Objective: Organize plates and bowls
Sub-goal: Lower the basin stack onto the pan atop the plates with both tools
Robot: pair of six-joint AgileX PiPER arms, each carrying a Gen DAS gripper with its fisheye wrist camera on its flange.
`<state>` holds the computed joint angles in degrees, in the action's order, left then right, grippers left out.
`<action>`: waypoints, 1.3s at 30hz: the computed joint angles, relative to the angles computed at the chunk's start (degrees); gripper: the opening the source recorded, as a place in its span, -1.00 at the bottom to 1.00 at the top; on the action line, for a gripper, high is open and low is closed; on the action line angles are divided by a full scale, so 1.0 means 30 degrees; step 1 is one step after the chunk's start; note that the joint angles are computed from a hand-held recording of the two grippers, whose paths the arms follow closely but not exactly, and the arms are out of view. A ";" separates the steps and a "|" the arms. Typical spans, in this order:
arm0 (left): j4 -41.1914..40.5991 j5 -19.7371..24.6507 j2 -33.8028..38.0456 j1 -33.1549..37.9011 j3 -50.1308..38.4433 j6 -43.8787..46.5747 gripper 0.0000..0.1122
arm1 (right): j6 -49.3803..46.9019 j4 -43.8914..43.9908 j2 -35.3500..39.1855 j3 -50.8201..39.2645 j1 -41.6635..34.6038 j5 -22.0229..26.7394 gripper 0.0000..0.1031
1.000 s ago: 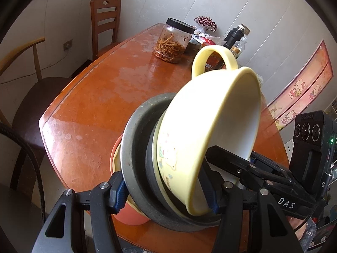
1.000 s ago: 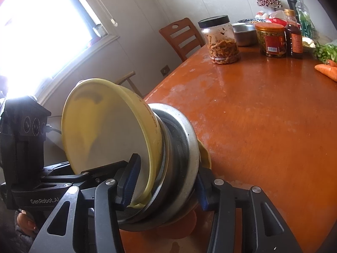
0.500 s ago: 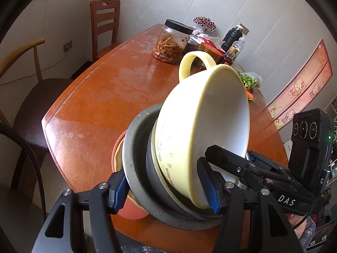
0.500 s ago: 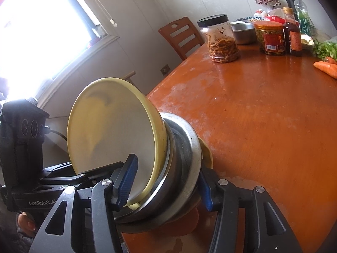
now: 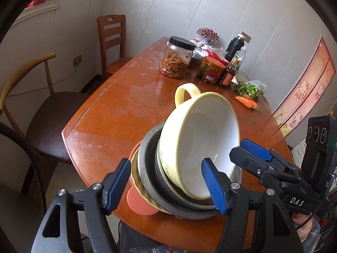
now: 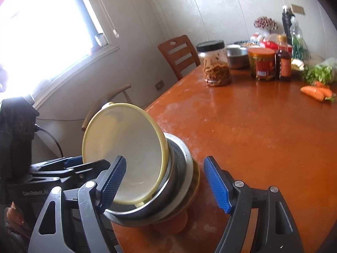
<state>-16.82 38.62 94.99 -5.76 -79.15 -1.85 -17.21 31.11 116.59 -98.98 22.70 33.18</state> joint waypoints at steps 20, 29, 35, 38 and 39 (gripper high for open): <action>0.6532 -0.1777 -0.3810 0.0022 0.5721 -0.5566 0.23 | -0.0907 -0.1371 -0.4975 0.7240 0.0206 -0.2817 0.51; 0.5374 -0.2107 -0.1812 0.0240 0.4939 -0.4510 0.23 | -0.1576 -0.0991 -0.5042 0.8685 0.0566 -0.3042 0.51; 0.3725 -0.2231 -0.0751 0.0676 0.4137 -0.2793 0.23 | -0.3488 0.0813 -0.4368 0.8544 0.0623 -0.3359 0.51; 0.2326 -0.2334 -0.0195 0.0976 0.3742 -0.1085 0.22 | -0.5098 0.2707 -0.3990 0.8226 0.0229 -0.3155 0.51; 0.2778 -0.2337 -0.0014 0.0897 0.3545 -0.1250 0.22 | -0.5830 0.3460 -0.3829 0.8055 0.0071 -0.2918 0.51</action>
<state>-8.48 31.61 94.95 -3.07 -68.52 -5.60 -34.70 41.49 105.10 -74.81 22.91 24.42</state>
